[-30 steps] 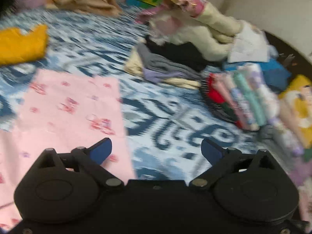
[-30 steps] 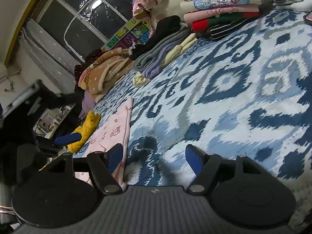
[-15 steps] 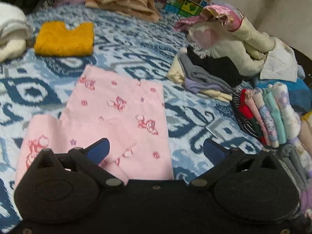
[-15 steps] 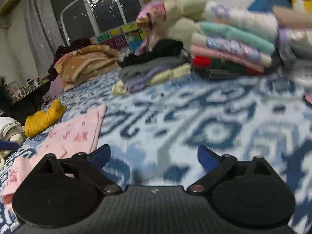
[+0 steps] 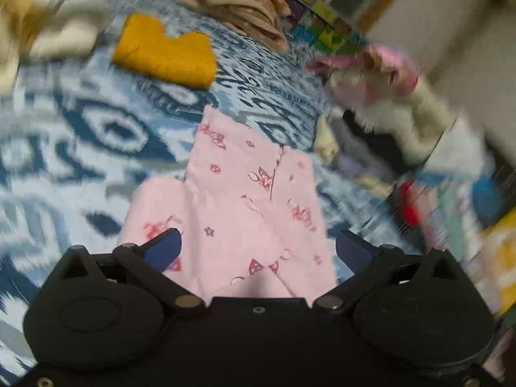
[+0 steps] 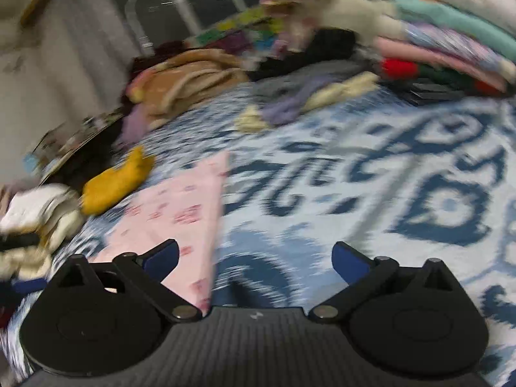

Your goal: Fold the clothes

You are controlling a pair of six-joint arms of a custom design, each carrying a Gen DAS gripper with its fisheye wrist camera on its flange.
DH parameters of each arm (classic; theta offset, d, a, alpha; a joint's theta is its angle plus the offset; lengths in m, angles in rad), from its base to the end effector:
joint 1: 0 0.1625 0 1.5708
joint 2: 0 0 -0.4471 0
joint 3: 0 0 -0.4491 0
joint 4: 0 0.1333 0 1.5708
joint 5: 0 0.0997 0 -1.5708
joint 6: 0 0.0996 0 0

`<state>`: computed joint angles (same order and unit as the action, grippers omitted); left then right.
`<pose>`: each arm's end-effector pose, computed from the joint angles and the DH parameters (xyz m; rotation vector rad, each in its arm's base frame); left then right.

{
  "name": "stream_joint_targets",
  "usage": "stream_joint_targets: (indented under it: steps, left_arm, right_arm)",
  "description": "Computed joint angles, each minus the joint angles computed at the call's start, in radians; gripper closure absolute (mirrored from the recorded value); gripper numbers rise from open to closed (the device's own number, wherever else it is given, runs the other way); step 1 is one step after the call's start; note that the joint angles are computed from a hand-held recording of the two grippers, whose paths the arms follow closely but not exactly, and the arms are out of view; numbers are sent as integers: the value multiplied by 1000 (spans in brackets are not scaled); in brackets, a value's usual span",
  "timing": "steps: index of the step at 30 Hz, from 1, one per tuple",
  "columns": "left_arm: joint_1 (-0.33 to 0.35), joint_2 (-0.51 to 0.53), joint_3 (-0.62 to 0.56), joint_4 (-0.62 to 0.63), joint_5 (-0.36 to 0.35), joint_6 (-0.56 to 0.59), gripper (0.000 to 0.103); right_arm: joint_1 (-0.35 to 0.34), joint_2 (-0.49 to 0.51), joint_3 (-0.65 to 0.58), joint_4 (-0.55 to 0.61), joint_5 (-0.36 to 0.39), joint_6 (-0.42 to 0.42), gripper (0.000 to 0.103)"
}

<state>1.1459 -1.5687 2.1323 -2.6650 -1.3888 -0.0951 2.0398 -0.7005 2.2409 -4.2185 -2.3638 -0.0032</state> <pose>-0.0749 -0.5326 0.3356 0.4171 2.9574 -0.8540 0.2647 -0.3844 0.0597 -0.0387 -2.2559 1.5248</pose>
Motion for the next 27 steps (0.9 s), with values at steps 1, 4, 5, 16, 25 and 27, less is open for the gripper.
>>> stream_joint_targets:
  steps: [1, 4, 5, 16, 25, 27]
  left_arm:
    - [26, 3, -20, 26, -39, -6, 0]
    - [53, 18, -60, 72, -65, 7, 0]
    - [43, 22, -63, 78, -42, 30, 0]
    - [-133, 101, 73, -62, 222, 530, 61]
    - [-156, 185, 89, -167, 324, 636, 70]
    - [-160, 199, 86, -172, 357, 667, 71]
  right_arm:
    - [13, 9, -10, 16, 18, -36, 8]
    - [55, 35, -40, 69, 26, -88, 11]
    - [63, 40, -42, 77, 31, -82, 11]
    - [60, 41, 13, -34, 68, -12, 11]
    - [-3, 43, 73, -155, 114, 27, 11]
    - [-12, 44, 75, -163, 126, 27, 11]
